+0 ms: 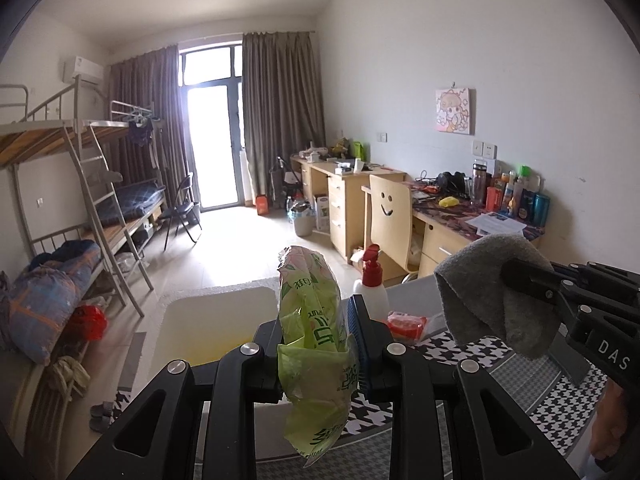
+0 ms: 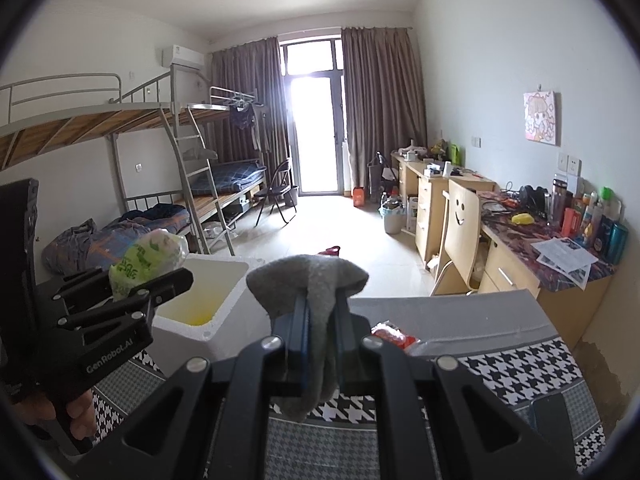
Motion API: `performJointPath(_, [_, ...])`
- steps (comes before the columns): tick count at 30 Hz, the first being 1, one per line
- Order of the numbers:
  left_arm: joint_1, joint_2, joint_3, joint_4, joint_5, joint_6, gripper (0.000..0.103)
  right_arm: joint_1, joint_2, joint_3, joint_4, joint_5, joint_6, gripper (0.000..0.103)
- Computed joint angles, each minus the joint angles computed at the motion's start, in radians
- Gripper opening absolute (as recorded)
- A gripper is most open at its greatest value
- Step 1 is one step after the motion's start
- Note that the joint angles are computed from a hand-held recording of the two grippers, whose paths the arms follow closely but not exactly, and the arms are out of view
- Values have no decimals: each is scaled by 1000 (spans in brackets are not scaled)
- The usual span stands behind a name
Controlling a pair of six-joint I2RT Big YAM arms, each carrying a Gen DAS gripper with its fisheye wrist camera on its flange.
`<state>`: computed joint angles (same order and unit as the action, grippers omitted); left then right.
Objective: Organize soft objects
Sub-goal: 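Carry the wipes bag over the foam box with the left tool while the right tool carries the cloth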
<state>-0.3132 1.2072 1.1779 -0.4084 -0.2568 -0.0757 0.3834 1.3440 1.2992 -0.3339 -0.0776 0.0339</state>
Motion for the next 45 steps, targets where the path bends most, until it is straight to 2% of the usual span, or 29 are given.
performJointPath(30, [88, 59, 52, -30, -48, -36, 28, 49, 113, 139, -58, -43, -26, 13])
performJointPath(45, [131, 94, 78, -68, -57, -61, 28, 73, 170, 201, -82, -88, -42, 13])
